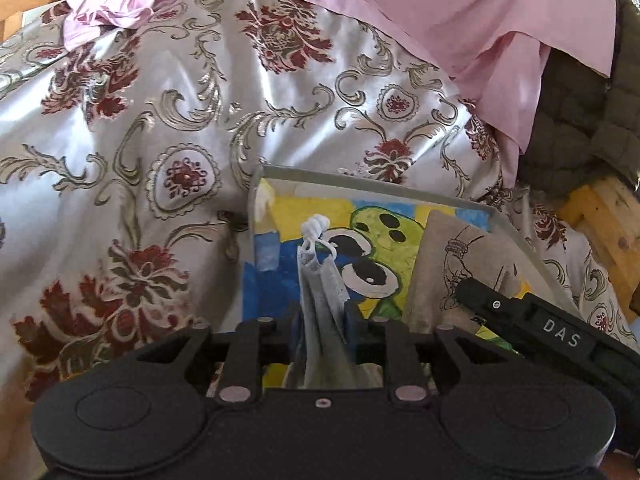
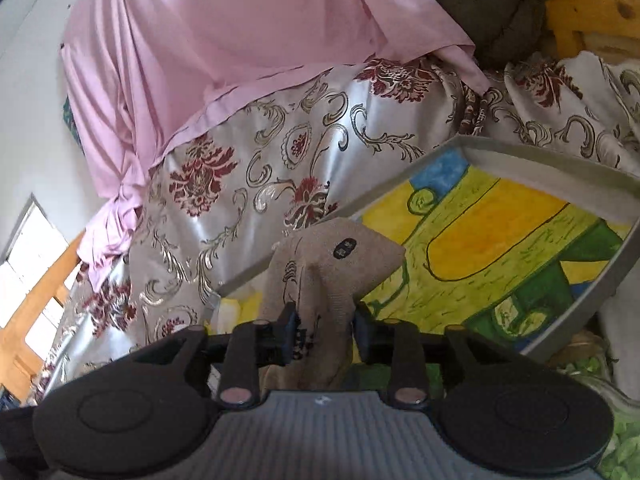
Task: Organize soft objects
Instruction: 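Carry the mask and pouch into the grey tray and open both tools, then move both tools back over the pile of soft items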
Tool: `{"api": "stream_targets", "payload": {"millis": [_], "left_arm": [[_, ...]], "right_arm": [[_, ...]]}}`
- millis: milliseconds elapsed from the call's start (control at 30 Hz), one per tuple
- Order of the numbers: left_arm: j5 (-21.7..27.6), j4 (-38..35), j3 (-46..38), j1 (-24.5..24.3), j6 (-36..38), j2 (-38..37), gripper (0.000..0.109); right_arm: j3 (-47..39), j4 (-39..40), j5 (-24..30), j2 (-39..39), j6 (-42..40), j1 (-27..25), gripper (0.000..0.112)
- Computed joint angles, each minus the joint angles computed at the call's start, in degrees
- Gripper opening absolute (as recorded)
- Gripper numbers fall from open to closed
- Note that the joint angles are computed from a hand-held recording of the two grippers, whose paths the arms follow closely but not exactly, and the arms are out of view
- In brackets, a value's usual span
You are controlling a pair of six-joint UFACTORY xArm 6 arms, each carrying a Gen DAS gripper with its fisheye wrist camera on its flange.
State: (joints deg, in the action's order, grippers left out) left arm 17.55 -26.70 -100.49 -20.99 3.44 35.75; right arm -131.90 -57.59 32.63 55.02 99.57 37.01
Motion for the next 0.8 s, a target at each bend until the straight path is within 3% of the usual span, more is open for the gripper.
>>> {"api": "stream_targets", "payload": {"millis": [133, 200, 367, 633, 733, 800], "left_arm": [[-0.6, 0.2, 2.8, 0.2, -0.1, -2.6, 0.04], [-2.2, 0.3, 5.6, 0.0, 0.3, -4.9, 0.048], [-6.7, -0.8, 13.3, -0.8, 2.9, -11.8, 0.055], [-17.0, -4.7, 29.0, -3.1, 8.2, -25.6, 0.075], [-21.9, -2.6, 36.3, -4.0, 7.8, -31.5, 0.084], [-24.5, 2.9, 41.1, -3.9, 3.4, -35.1, 0.088]], "right_arm": [[3.7, -1.7, 0.7, -3.1, 1.0, 0.8, 0.054], [6.5, -3.4, 1.1, -5.5, 2.1, 1.2, 0.065], [14.1, -9.6, 3.8, -12.5, 5.0, 3.4, 0.081], [24.8, -18.8, 14.9, -23.6, 7.7, 10.4, 0.097], [27.8, -20.7, 20.1, -26.8, 8.3, 14.0, 0.101], [29.4, -21.4, 23.3, -28.4, 8.5, 16.4, 0.103]]}}
